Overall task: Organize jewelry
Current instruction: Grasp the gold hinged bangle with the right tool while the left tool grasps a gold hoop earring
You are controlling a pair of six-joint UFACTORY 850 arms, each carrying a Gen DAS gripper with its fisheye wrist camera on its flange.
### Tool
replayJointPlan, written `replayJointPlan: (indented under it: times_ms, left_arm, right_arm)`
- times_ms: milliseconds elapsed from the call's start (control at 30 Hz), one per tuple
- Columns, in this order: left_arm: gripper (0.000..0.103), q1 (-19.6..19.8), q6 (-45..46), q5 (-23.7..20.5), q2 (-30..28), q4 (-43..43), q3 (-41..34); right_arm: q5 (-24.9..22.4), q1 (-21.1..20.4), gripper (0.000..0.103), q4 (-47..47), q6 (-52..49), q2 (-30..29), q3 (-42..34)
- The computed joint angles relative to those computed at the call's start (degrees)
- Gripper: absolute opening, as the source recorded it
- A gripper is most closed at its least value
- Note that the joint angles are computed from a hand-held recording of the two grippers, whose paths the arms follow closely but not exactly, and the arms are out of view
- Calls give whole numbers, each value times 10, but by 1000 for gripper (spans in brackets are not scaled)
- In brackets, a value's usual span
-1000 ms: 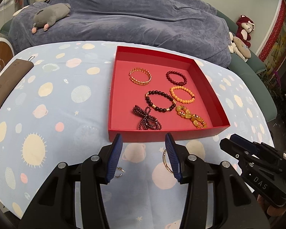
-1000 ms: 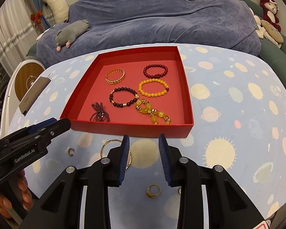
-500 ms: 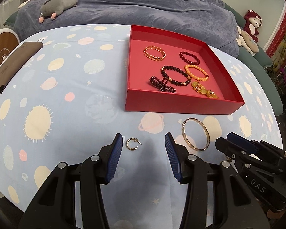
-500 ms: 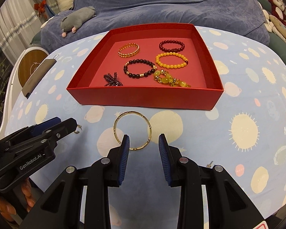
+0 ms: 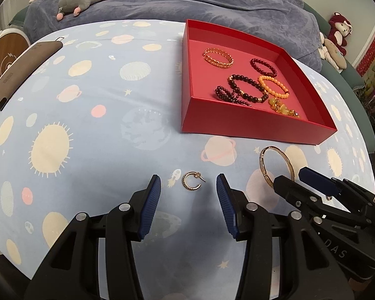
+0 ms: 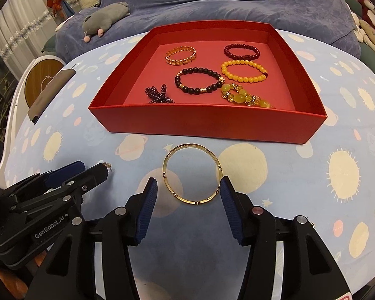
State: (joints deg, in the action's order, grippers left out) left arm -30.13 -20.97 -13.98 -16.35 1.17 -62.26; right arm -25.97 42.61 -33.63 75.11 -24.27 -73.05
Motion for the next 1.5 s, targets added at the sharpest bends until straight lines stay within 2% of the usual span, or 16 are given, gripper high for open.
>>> replayJointPlan:
  times_ms: [267,367,433,533,600,767,833,967,1000,1033,1067,1100,1333,1500]
  left_arm:
    - [44,3,8,7,-3,-7,4]
    - [44,1,-10,8,-5,14,3]
    - [44,-2,-32,10,-5,41,3]
    - [43,-7,-59,9,-8,76,0]
    - [42,-10,-73,10,-10,94,-2]
    - [41,-15,-78,11,-15,106,-7]
    - [34,-15,-60,14,-17,89,-9]
    - [24,-17,-30,19,-21,68,-12]
    - [19,-18,-23,20,-21,62,-13]
    - [19,-19,-20,21,-22,59,-13]
    - [19,-19,-21,21,-22,59,-13]
    - [19,-19,-7,22,-22,44,-13]
    - [19,-17,40,19,-21,-7,-14]
    - [19,-16,55,17,-22,-23,-15]
  right_arm:
    - [-15,1,52,-20,7,-17,-17]
    - [-24,3,46,-32,10,-17,-17]
    - [-1,-3,30,-6,-8,-13,-7]
    - [0,-2,26,-10,-2,-10,-4]
    - [-10,-1,18,-18,-1,-11,-5]
    - [3,-8,16,-1,-12,-4,5]
    - [5,-9,16,-11,8,5,15]
    - [9,-12,23,-35,46,26,39]
    - [10,-14,30,-38,52,30,43]
    - [12,-15,36,-38,54,33,45]
    - [12,-16,47,-42,59,35,47]
    - [11,-16,53,-50,67,36,49]
    - [0,-17,56,-16,18,12,26]
    - [-8,-15,57,-38,24,-1,13]
